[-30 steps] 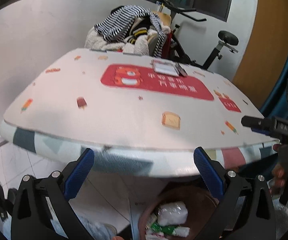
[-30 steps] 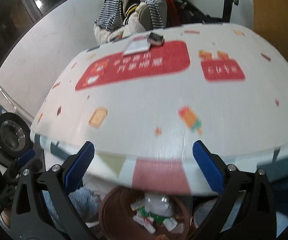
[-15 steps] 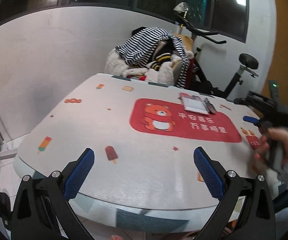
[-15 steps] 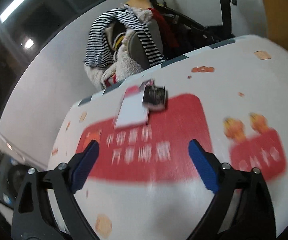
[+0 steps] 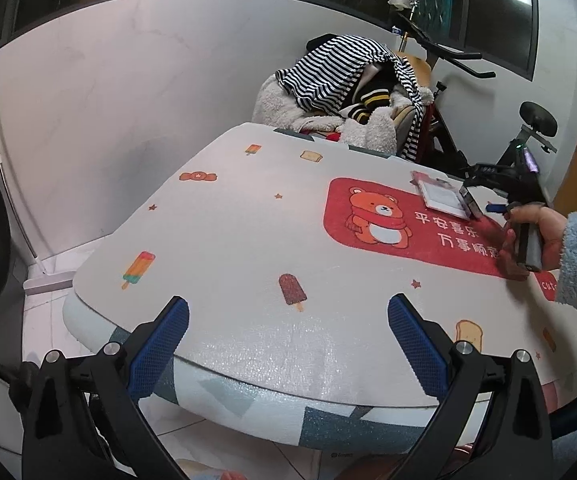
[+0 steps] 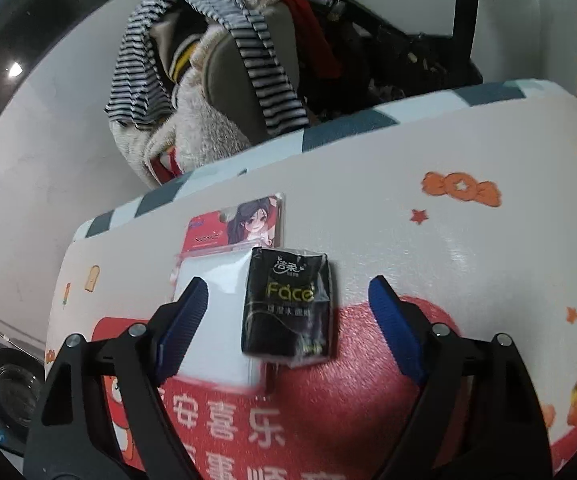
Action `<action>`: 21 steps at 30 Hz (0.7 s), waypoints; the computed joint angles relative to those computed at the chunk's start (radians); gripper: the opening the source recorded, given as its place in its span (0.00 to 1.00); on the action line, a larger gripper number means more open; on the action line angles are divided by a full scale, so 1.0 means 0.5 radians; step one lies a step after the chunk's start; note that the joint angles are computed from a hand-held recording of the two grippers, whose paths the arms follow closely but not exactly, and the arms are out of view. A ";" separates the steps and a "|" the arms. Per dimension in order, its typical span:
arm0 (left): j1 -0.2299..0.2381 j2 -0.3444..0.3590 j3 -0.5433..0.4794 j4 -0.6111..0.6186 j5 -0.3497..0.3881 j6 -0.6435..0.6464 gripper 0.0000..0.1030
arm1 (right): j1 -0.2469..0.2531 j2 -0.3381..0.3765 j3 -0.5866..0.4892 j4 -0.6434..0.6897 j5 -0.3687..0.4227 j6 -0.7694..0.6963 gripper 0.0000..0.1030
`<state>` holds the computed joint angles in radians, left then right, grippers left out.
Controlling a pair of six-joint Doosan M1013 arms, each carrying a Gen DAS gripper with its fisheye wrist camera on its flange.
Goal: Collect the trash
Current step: 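Reach the right gripper to the black Face tissue pack and grasp it, then grasp the pink XOYO card package with the left gripper while the right holds the tissues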
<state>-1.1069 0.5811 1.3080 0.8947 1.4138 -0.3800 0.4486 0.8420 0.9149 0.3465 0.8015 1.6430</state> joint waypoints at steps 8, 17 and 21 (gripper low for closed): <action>0.055 0.034 -0.088 0.009 -0.152 0.182 0.94 | -0.034 -0.034 0.084 0.207 -0.068 -0.309 0.29; 0.255 0.157 -0.316 -0.192 -0.705 0.600 0.94 | -0.110 -0.419 0.748 0.207 -0.659 -0.622 0.27; 0.350 0.316 -0.586 -0.330 -0.766 1.007 0.94 | -0.127 -0.487 0.881 0.187 -0.759 -0.562 0.27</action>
<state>-0.9317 0.7391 1.0149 0.7295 1.0306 0.1234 0.3852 0.5984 1.3553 0.4402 0.4220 1.3622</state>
